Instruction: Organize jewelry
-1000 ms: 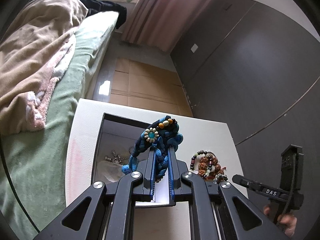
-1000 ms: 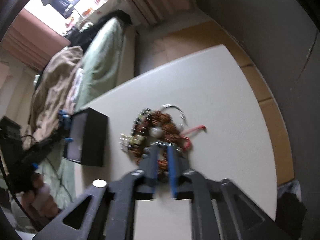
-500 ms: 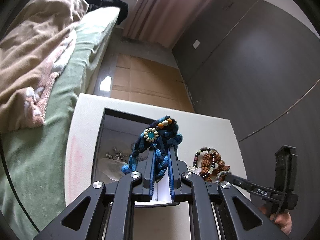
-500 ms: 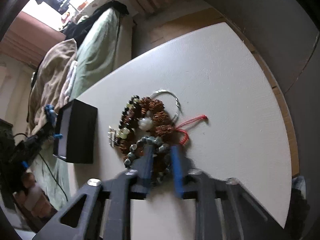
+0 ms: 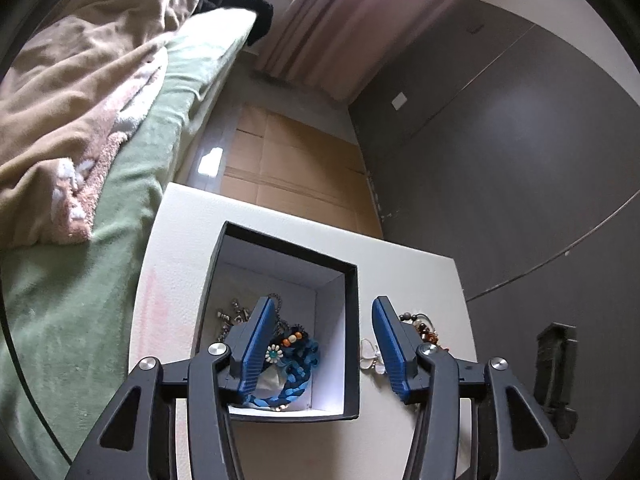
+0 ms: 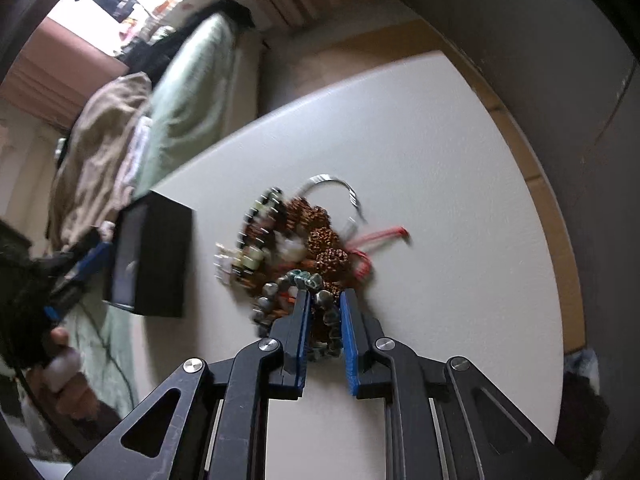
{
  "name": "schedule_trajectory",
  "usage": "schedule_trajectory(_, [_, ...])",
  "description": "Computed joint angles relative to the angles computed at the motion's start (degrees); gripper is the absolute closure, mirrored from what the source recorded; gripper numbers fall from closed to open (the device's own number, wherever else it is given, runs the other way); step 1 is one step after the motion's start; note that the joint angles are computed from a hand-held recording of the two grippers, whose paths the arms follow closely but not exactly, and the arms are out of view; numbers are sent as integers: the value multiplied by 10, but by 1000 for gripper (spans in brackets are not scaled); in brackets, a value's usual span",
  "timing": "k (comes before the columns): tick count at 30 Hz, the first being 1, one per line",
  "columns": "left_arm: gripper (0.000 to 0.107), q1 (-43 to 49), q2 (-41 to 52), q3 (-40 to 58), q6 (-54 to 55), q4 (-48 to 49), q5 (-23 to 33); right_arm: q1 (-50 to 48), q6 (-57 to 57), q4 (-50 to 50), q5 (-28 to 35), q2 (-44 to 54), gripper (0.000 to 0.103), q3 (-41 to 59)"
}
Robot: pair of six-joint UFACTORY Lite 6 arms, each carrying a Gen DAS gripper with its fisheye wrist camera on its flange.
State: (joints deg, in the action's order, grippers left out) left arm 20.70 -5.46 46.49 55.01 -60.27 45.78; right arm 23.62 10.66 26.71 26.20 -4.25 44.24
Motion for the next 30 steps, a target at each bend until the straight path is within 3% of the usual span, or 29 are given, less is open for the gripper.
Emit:
schedule_trajectory(11, [55,-9,-16,-11,-2,-6,-1,-33,-129,122,3,-32,87,-44])
schedule_trajectory(18, [55,-7,-37,-22,-4,-5,3,-36,-230,226,1,-52,92,-60])
schedule_trajectory(30, [55,32,-60,-24,4,10,22,51,-157,212,-64,-130,92,-23])
